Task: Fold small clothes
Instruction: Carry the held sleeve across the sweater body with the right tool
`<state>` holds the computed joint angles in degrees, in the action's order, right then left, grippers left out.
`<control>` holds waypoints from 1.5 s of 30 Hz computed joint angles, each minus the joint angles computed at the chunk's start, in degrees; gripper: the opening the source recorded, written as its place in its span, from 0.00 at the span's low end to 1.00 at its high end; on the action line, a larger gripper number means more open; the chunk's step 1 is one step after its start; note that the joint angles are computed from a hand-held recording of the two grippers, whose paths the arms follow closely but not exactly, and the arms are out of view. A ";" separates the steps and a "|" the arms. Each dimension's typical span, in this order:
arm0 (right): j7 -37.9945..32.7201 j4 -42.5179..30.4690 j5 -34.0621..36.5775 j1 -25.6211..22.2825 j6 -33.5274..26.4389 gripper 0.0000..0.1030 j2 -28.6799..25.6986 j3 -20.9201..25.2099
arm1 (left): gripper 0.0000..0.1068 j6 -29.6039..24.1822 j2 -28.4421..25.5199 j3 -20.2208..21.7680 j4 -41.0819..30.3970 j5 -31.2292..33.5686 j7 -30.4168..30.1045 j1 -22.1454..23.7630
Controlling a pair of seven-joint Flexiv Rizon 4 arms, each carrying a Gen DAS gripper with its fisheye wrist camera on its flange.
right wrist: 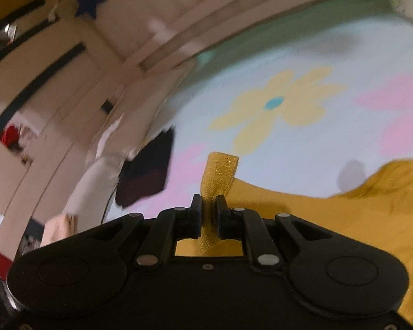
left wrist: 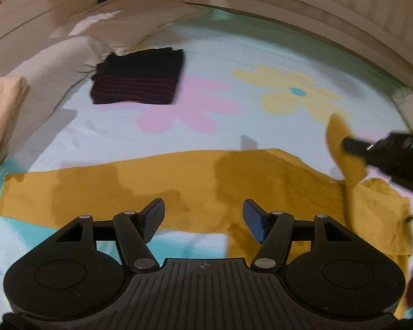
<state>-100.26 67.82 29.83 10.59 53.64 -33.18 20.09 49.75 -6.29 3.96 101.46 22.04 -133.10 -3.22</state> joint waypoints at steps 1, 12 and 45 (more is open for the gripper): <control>-0.01 0.22 -0.57 0.83 0.07 0.17 -0.47 -0.12 | 0.58 -0.05 0.14 0.14 0.20 0.03 0.09 0.13; -2.63 6.23 -2.40 1.08 2.90 0.56 -0.19 1.66 | 0.58 0.15 -1.39 0.41 0.37 -0.42 0.22 0.82; -0.25 2.99 -8.01 -14.76 4.69 0.58 -5.79 -2.65 | 0.61 -0.48 -15.64 2.10 -7.46 -6.28 9.48 -5.18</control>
<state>-100.51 70.82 21.82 -4.17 58.34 -38.98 17.44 49.28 -21.92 6.05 93.99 15.76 -123.62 -8.40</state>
